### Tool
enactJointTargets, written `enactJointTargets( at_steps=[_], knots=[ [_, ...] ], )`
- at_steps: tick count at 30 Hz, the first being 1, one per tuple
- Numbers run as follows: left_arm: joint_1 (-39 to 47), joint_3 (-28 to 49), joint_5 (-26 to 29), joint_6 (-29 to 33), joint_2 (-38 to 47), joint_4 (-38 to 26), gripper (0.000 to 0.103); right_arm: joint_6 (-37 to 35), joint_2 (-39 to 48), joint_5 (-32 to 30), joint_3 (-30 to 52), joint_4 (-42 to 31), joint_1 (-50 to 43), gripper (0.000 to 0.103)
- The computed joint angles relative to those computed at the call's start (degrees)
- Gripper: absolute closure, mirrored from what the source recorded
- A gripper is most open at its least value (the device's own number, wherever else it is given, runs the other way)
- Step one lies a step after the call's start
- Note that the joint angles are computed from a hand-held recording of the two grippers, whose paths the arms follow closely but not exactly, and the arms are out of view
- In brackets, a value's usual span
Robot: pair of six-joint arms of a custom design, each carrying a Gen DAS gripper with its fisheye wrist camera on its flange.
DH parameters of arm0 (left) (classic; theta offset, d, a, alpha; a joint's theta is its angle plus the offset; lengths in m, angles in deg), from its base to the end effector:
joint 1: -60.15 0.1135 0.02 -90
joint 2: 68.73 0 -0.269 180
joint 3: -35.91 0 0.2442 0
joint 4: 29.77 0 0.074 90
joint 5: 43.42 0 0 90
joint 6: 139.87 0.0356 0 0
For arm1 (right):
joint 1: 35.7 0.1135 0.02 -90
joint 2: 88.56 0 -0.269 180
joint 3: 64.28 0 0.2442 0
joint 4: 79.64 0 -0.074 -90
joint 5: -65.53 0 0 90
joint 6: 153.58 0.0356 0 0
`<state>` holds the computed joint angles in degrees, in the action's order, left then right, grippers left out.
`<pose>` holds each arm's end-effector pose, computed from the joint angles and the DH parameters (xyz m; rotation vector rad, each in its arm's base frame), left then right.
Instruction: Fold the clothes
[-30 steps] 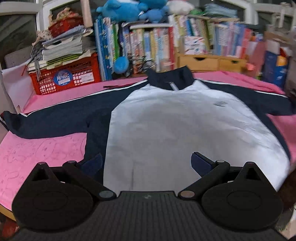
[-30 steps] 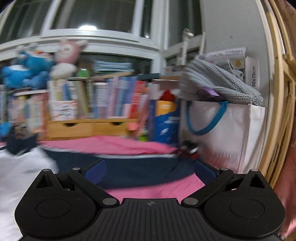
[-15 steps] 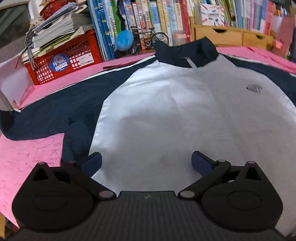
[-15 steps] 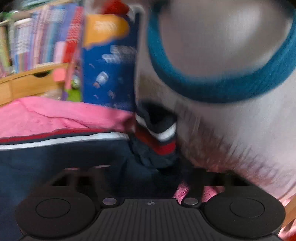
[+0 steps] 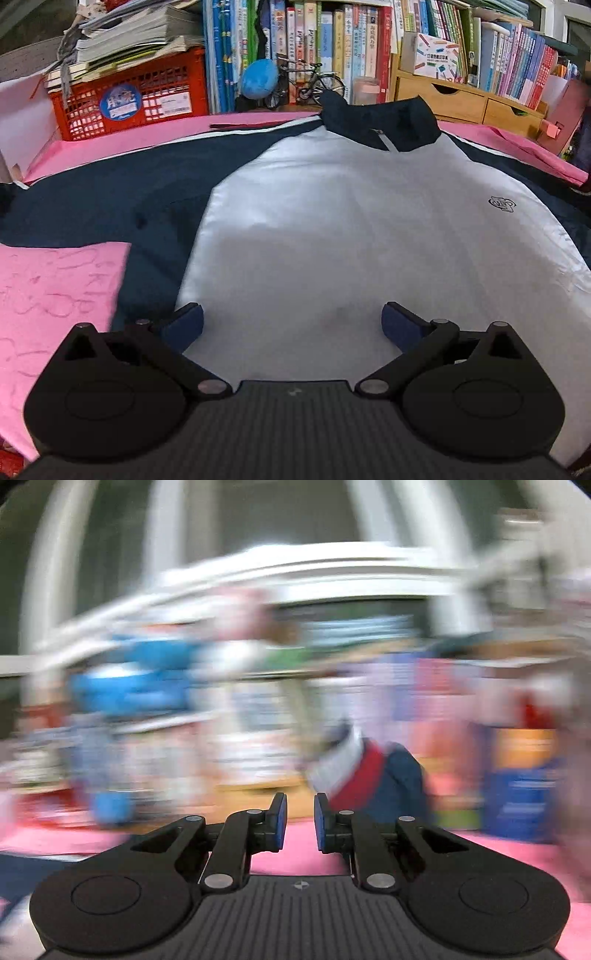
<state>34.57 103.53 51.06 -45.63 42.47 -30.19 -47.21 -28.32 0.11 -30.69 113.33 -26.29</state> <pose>0.3352 -0.1635 0.1199 0.6429 2.2628 -0.2753 0.2077 0.0194 0.2123 0.4081 1.7408 -0.0653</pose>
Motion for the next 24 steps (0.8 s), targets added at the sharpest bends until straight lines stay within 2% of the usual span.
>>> enactJointTargets(
  at_steps=[2, 4, 6, 7, 9, 10, 11, 12, 13, 14, 16, 18, 21, 22, 23, 24],
  knots=[
    [2.27, -1.35, 1.66, 0.19, -0.75, 0.79, 0.0, 0.16, 12.31, -1.24, 5.99, 3.78, 7.25, 0.085],
    [4.63, -2.24, 3.65, 0.54, -0.91, 1.21, 0.0, 1.2, 23.12, -3.05, 12.15, 4.31, 11.47, 0.085],
    [6.44, -2.61, 5.39, 1.08, -0.24, 1.41, 0.0, 3.79, 31.26, -3.8, 17.84, 1.33, 14.49, 0.085],
    [6.91, -3.38, 6.07, 1.84, -0.27, 2.38, 0.0, 4.45, 34.07, -1.98, 20.32, -1.68, 15.76, 0.084],
    [7.61, -5.18, 7.33, 3.55, -0.55, 4.71, 0.0, 5.64, 39.17, 2.33, 25.29, -8.4, 17.71, 0.073],
    [7.97, -6.06, 7.97, 4.4, -0.66, 5.87, 0.0, 5.84, 40.11, 5.35, 26.17, -10.51, 18.62, 0.058],
    [8.01, -7.04, 8.05, 5.3, -0.66, 7.38, 0.0, 5.25, 40.27, 9.91, 26.19, -11.64, 19.49, 0.046],
    [8.05, -7.97, 8.12, 6.05, -0.52, 9.2, 0.0, 4.45, 40.45, 14.88, 26.14, -12.53, 20.3, 0.028],
    [8.24, -8.62, 8.51, 6.36, -0.32, 10.72, 0.0, 3.14, 40.69, 19.57, 25.94, -12.58, 20.72, 0.017],
    [8.5, -8.93, 9.11, 6.46, -0.09, 11.68, 0.0, 1.46, 40.98, 24.12, 25.63, -12.04, 20.95, 0.009],
    [8.98, -9.36, 10.23, 6.81, 0.35, 13.27, 0.0, -1.52, 41.42, 30.25, 24.31, -11.11, 19.75, 0.001],
    [9.3, -9.82, 10.95, 7.19, 0.82, 14.9, 0.0, -2.41, 42.42, 30.52, 24.05, -12.34, 15.98, 0.001],
    [9.69, -10.54, 11.87, 7.55, 1.51, 17.39, 0.0, 1.7, 44.27, 26.07, 24.23, -15.94, 9.79, 0.002],
    [9.74, -10.83, 12.04, 7.54, 1.71, 18.22, 0.0, 3.96, 45.23, 23.22, 25.13, -17.67, 7.08, 0.008],
    [9.8, -11.04, 12.18, 7.52, 1.87, 18.92, 0.0, 7.3, 45.54, 18.87, 25.03, -18.7, 4.16, 0.027],
    [9.9, -11.24, 12.35, 7.59, 1.98, 19.49, 0.0, 10.5, 45.65, 13.94, 24.44, -19.08, 1.11, 0.036]
  ],
)
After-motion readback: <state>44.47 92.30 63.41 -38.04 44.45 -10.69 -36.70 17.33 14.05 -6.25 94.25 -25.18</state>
